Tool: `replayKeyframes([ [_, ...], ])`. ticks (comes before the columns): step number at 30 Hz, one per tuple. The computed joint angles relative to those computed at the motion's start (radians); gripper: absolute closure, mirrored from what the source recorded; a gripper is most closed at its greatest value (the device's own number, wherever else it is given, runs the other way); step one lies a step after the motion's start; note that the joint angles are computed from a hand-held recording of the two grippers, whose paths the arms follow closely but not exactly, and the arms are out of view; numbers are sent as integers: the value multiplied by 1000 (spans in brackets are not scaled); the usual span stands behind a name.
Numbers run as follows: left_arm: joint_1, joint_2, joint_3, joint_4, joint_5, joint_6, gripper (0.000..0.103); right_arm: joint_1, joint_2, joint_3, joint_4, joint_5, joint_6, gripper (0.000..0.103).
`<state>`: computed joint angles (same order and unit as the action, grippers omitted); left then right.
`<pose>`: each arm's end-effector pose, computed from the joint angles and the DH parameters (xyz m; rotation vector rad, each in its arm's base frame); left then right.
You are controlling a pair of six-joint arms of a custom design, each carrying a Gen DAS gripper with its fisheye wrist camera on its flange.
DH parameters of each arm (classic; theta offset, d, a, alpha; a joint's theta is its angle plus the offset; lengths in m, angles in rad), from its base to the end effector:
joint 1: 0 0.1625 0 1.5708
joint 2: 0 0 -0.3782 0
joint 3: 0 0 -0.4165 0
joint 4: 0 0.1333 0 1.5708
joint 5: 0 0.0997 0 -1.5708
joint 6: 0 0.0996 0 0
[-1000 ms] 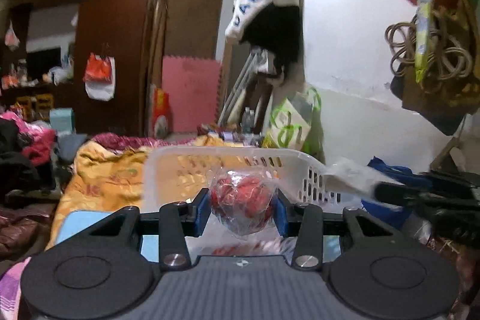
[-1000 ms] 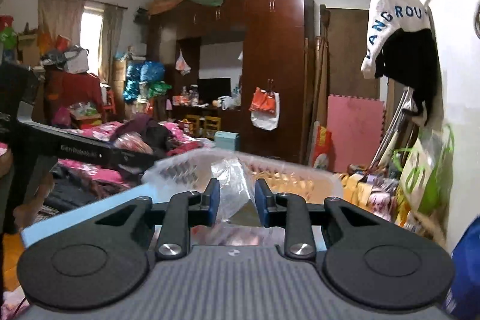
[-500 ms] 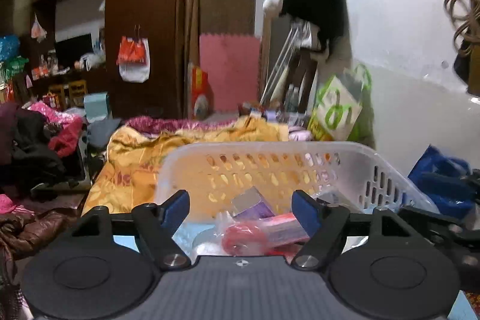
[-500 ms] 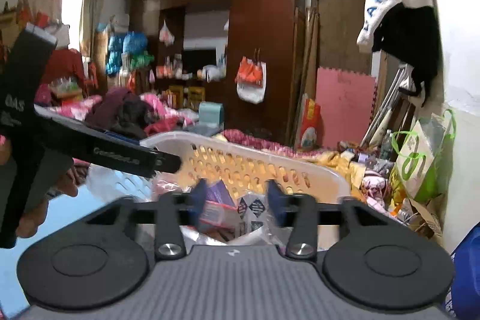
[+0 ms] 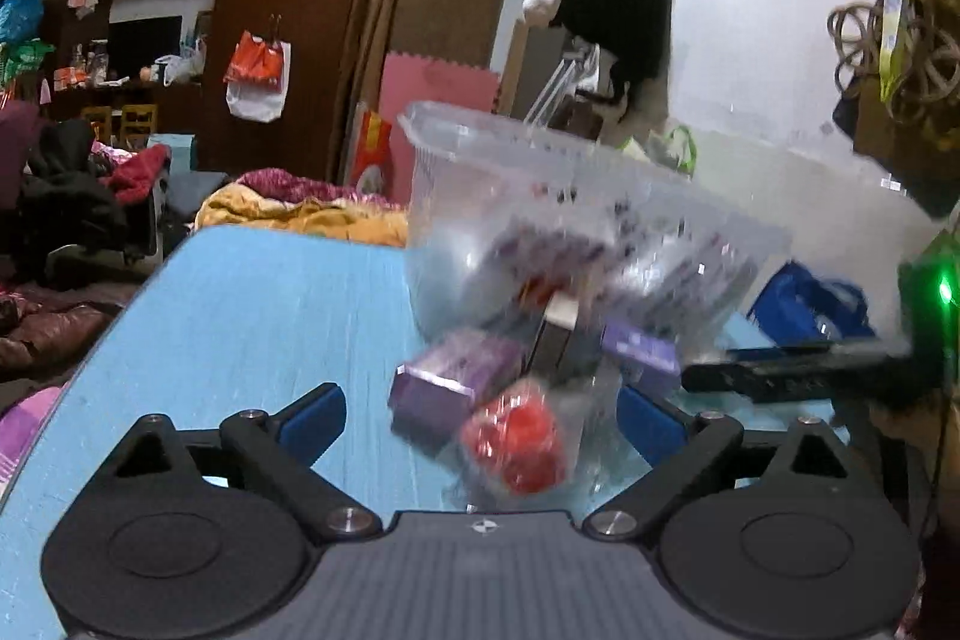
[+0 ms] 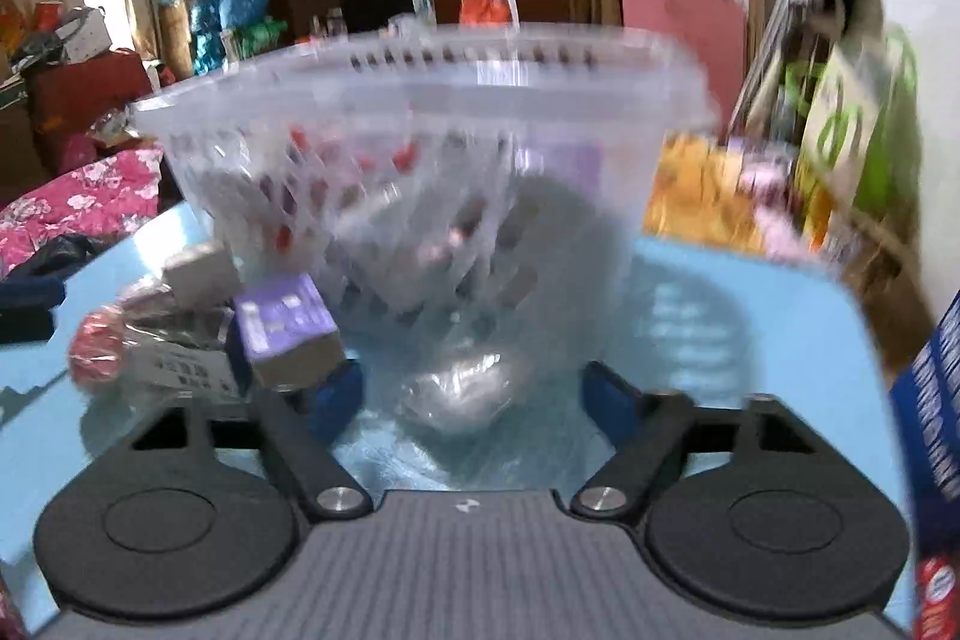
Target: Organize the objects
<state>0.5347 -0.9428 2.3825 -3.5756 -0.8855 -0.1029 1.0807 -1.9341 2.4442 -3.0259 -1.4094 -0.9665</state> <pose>-0.2460 -0.3739 0.0439 0.9391 2.4694 -1.1480 -0.0411 -0.3942 0.3359 0.6678 -2.3266 1.0527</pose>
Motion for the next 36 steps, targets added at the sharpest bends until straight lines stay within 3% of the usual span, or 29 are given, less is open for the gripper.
replayKeyframes([
  [4,-10,34,-29,34,20,2,10,-16,-27,27,-13,15,-44,47],
  [7,7,40,-46,96,4,-20,23,-70,-107,90,-45,86,-65,49],
  [9,15,37,-48,107,-7,-20,43,-101,-159,115,-18,136,-91,50],
  [10,15,39,-45,89,-7,-9,48,-123,-183,123,1,175,-103,50],
  [13,9,65,-31,-33,12,12,49,-165,-233,154,-2,247,-116,50],
  [17,31,72,-7,-166,-61,49,50,-175,-238,161,-15,302,-99,50],
  [24,24,94,-9,-224,-81,99,50,-191,-248,167,-19,357,-88,50],
  [30,10,112,-5,-284,-76,126,50,-315,-352,199,60,548,-103,51],
  [33,3,75,-15,-249,-104,118,50,-405,-487,214,218,704,-126,51],
  [35,-11,52,-39,-235,-110,125,50,-416,-569,213,284,777,-120,51],
  [36,-15,44,-58,-227,-115,128,50,-398,-583,215,255,788,-95,51],
])
